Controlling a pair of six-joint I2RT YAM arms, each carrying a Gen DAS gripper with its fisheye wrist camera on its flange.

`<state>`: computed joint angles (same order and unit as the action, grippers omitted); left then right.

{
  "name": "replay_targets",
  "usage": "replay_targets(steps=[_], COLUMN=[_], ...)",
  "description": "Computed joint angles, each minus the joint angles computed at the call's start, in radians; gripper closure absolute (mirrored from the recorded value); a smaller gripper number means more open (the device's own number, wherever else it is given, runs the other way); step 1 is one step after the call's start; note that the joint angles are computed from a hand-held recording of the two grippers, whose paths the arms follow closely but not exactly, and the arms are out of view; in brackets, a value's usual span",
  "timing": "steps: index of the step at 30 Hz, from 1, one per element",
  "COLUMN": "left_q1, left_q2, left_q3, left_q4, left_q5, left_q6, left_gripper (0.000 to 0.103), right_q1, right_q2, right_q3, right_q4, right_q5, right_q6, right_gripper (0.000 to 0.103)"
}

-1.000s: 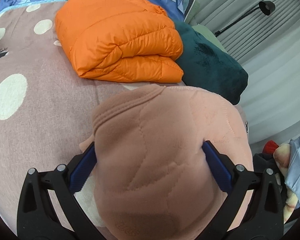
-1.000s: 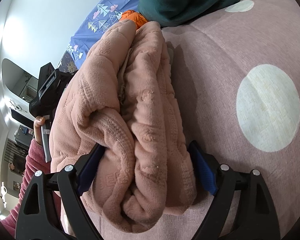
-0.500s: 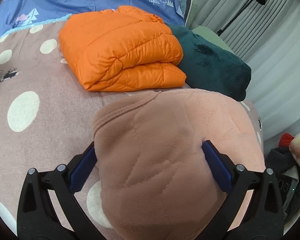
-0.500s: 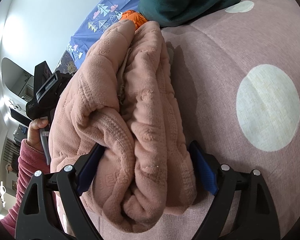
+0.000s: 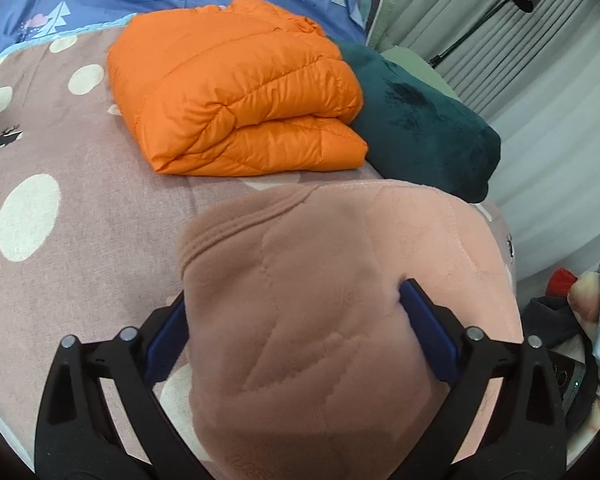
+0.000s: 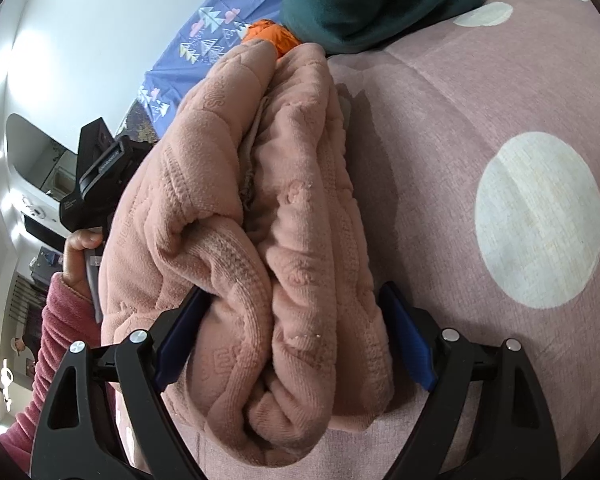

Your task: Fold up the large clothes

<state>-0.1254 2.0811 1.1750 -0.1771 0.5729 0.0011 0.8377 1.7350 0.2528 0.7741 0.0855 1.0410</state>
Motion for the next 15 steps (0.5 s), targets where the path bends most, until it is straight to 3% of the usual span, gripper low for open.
replay_targets(steps=[2,4,6,10,15], left_q1=[-0.001,-0.011,-0.018,-0.009,0.021], left_q2=[-0.015,-0.076,-0.102,-0.129,-0.226], left_q3=[-0.026,-0.139,-0.193,-0.234,-0.297], left_q4=[0.038,0.198,0.272,0.326,0.361], left_q5=[0.009,0.002,-0.008,0.008,0.037], left_q6=[0.009,0.031,0.039,0.022,-0.007], left_gripper=[0.014,0.023,0.027,0.037,0.044], right_q1=[-0.019,-0.033,-0.033,0.024,0.095], right_q2=[0.014,0.01,-0.009,-0.124,-0.277], right_q3=[-0.011,-0.014,-0.025,-0.036,-0.038], right_q4=[0.051,0.055,0.059,-0.011,-0.096], right_q5=[-0.034,-0.052,-0.05,0.05,0.147], right_q6=[-0.021,-0.046,-0.069,-0.107,-0.145], right_gripper=[0.026,0.031,0.039,0.053,0.059])
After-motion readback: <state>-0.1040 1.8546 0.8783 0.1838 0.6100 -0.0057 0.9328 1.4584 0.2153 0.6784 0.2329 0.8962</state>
